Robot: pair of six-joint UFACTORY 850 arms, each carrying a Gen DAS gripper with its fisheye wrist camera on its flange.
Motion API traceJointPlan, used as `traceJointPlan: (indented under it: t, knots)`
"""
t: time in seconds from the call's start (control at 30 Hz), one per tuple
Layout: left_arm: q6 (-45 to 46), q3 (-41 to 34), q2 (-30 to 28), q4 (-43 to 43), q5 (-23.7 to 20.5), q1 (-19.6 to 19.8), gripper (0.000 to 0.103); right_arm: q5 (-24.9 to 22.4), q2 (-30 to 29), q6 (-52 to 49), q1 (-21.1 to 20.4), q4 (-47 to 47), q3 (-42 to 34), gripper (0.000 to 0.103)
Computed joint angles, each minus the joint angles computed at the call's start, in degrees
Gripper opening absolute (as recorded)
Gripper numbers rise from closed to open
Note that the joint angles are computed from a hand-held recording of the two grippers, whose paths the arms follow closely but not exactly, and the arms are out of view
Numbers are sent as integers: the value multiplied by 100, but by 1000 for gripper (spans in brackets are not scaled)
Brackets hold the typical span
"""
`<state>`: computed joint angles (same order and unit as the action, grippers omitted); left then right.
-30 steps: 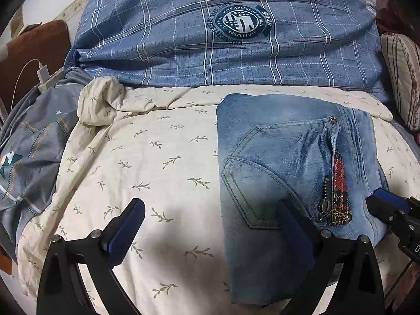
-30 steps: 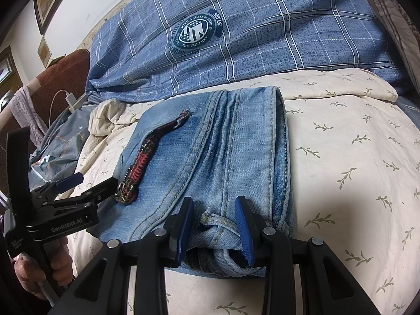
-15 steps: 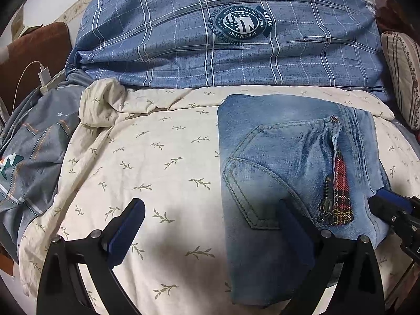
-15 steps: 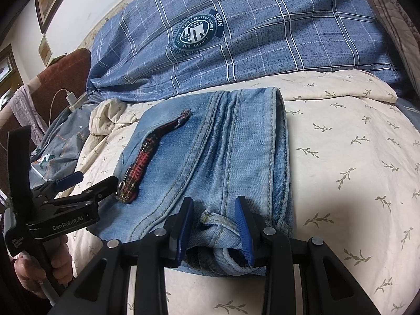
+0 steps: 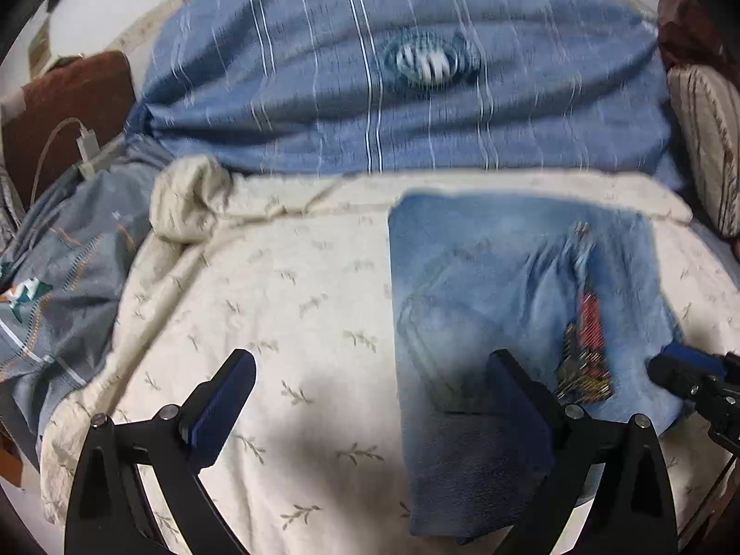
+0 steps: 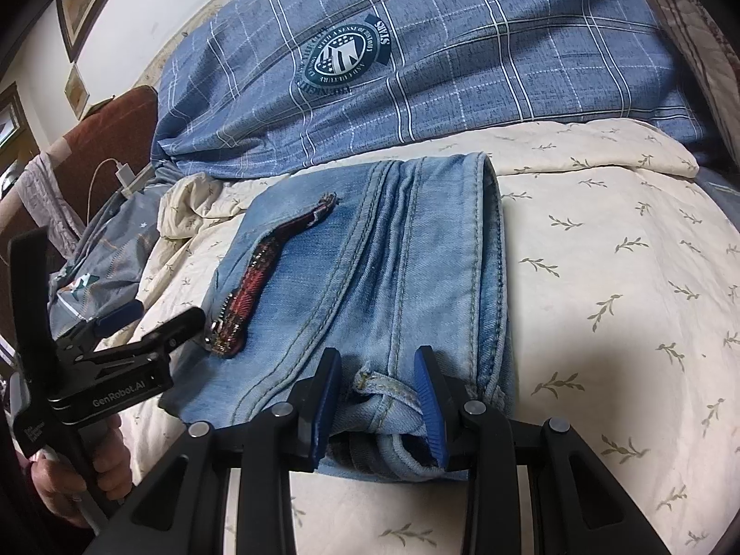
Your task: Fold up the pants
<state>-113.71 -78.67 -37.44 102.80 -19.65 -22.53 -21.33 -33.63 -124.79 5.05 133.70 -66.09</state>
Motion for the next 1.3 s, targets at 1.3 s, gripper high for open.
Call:
traceJointPlan:
  t: [1.3]
  knots:
    - [2673,-1067,-359,-2261,36,170,101,382,-282,1555,41,-1140,-838,37]
